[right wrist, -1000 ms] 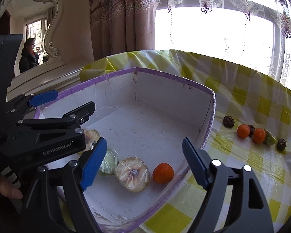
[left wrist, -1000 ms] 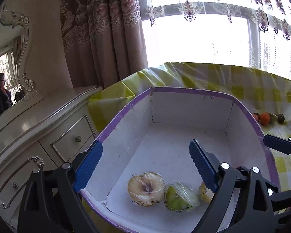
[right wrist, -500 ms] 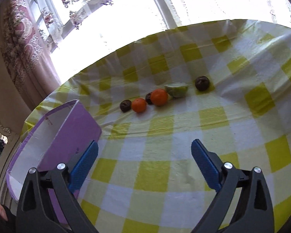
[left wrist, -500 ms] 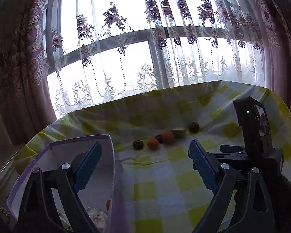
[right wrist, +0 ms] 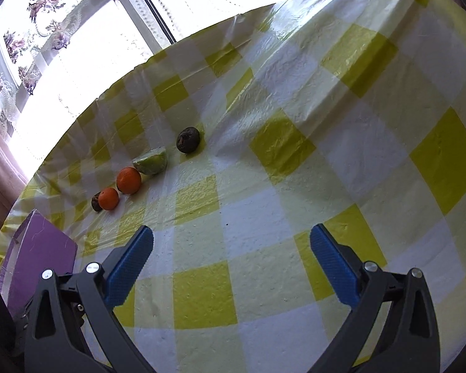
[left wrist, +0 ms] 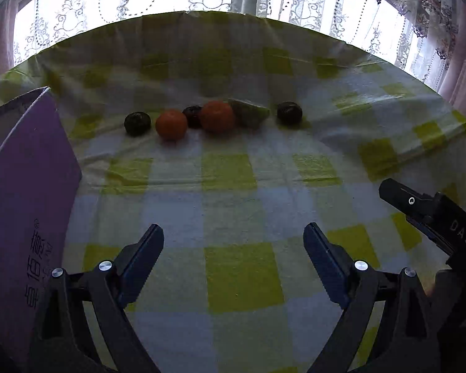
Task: Organize fruits
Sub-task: 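Move both open tools back over the remaining fruits, then grasp a dark brown round fruit with the right tool and lift it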
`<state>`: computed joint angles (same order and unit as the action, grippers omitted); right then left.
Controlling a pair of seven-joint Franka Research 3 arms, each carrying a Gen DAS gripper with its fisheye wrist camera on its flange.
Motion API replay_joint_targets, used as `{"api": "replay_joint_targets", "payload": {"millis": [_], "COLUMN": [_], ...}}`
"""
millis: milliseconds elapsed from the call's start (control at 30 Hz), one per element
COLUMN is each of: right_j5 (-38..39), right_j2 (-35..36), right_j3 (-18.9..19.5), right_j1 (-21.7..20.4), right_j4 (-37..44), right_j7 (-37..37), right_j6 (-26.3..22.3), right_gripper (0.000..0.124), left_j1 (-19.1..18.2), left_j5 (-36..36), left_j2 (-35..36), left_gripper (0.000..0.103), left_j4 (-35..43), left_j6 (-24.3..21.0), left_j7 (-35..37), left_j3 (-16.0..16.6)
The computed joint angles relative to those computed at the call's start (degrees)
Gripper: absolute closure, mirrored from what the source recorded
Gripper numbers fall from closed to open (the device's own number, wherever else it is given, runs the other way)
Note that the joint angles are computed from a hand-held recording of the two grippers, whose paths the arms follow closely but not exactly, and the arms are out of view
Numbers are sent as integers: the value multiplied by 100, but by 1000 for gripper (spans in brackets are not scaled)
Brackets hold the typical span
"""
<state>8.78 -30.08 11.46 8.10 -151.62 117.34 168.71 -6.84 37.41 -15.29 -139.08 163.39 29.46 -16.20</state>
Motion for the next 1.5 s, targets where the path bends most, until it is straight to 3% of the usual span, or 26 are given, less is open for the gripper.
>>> {"api": "replay_joint_targets", "payload": {"millis": [67,133,233,300,400,533,633,833,933,1000,1067,1300,1433,1500], "right_j5": [-130,-441,-1204,-1794,-2784,-3215,-3471,-4056,-3953,-3874,-3771,-2638,-2179,-2031], "right_j2": [257,568,1109,1518,2108,2735,3150,3850,4084,4126,4082,3188,2422,2121], "right_j3": [99,249,509,605,724,526,359,-35,-232,-352,-465,-773,-711,-625], "right_j1": [-108,-265,-554,-653,-776,-576,-350,219,431,545,644,825,767,675], "right_j4": [269,571,1178,1627,2292,2990,3484,4438,4759,4806,4725,3538,2599,2276], "right_j7": [32,49,166,262,542,653,585,588,504,387,260,-155,-333,-296], "right_j6": [-188,-254,-459,-619,-905,-1152,-1397,-2112,-2301,-2237,-2086,-1247,-920,-850], "right_gripper": [22,22,23,23,23,25,34,45,51,58,83,83,83,83], "left_j1": [187,79,227,101,-231,12,254,59,97,102,97,45,-11,66], "left_j5": [208,-150,-182,-500,-1356,-1413,-1192,-1468,-1460,-1455,-1461,-1577,-1702,-1601], "left_j2": [65,124,102,141,231,257,219,248,272,280,281,313,307,317], "left_gripper": [14,14,14,14,14,13,13,13,13,12,12,11,11,11], "left_j4": [2,-6,-90,-217,-283,-306,-316,-314,-280,-264,-255,-254,-263,-172], "left_j6": [87,149,411,774,953,1111,1147,1132,1094,1062,1043,1100,1079,857], "left_j7": [-356,-270,-500,-273,399,462,306,580,609,629,646,766,911,876], "left_j3": [-63,139,174,373,720,474,238,409,363,349,347,418,473,378]}}
